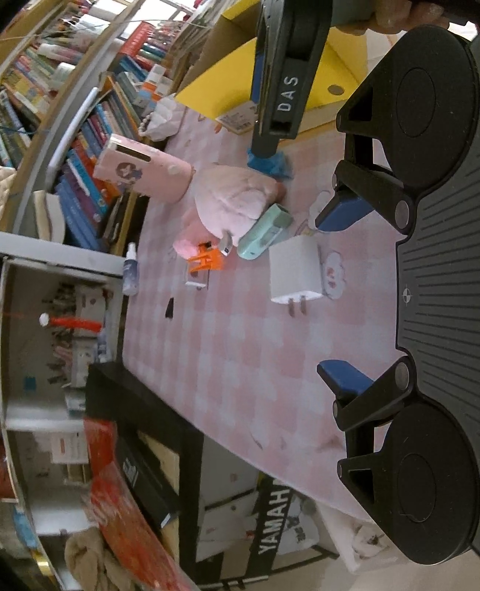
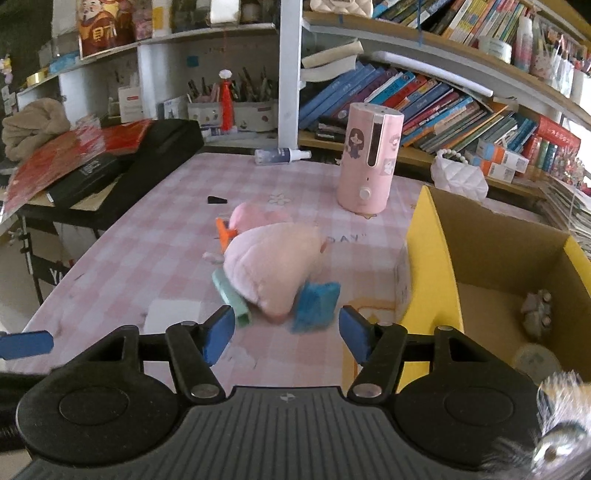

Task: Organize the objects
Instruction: 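Grasp the white charger plug with the left gripper while the right grasps the blue cloth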

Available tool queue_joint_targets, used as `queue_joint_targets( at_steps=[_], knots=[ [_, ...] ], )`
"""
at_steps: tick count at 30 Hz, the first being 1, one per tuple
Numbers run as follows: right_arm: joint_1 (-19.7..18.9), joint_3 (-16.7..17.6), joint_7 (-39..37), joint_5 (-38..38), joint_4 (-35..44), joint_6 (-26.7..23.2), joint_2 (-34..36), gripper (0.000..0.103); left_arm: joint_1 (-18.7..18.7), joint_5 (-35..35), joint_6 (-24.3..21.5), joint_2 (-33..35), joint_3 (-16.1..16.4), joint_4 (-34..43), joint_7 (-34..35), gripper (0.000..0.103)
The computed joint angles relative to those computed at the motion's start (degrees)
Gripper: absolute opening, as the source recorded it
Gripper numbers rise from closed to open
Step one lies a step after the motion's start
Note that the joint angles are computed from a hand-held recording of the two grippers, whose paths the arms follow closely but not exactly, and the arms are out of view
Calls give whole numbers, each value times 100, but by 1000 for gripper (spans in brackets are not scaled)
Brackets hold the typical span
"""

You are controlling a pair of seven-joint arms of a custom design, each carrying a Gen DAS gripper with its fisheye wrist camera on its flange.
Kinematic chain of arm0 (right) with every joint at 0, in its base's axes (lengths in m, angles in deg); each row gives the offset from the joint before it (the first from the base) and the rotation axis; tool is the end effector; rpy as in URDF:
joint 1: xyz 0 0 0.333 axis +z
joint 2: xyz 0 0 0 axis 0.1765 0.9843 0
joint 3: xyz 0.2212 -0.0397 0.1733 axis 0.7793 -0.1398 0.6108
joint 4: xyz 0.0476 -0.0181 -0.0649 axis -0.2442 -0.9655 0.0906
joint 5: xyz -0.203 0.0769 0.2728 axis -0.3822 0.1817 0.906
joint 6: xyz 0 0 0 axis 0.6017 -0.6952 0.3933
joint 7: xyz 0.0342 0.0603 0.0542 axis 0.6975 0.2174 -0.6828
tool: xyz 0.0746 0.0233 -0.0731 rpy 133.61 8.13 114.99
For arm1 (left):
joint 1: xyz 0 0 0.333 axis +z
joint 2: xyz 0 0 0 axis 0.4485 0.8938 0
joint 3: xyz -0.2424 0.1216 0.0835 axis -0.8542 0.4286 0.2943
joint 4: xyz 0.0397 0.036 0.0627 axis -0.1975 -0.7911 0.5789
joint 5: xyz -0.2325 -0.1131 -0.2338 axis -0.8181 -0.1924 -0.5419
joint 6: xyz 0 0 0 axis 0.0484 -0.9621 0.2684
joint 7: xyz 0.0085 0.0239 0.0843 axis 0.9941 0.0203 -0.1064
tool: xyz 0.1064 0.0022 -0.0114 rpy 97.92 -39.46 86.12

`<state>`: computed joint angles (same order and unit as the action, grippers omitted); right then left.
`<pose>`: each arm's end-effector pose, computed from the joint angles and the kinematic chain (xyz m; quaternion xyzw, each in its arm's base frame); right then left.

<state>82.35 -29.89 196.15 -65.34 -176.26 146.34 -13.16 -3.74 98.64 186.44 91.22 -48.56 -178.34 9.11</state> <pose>0.4811 0.4615 0.3370 -0.7585 0.4970 -0.2400 0.3464 0.4213 -0.3857 0.3123 -0.7378 0.5600 -0.2831 0.2488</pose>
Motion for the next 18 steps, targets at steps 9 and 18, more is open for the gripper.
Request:
queue_joint_targets(
  at_steps=[9, 18],
  knots=[
    [-1045, 835, -83, -258, 1258, -747, 596, 51, 1, -673, 172, 1027, 263, 1159, 1101, 78],
    [-1827, 1581, 56, -531, 2318, -1620, 1098, 51, -101, -1339, 403, 1367, 572, 1462, 1603, 76]
  ],
)
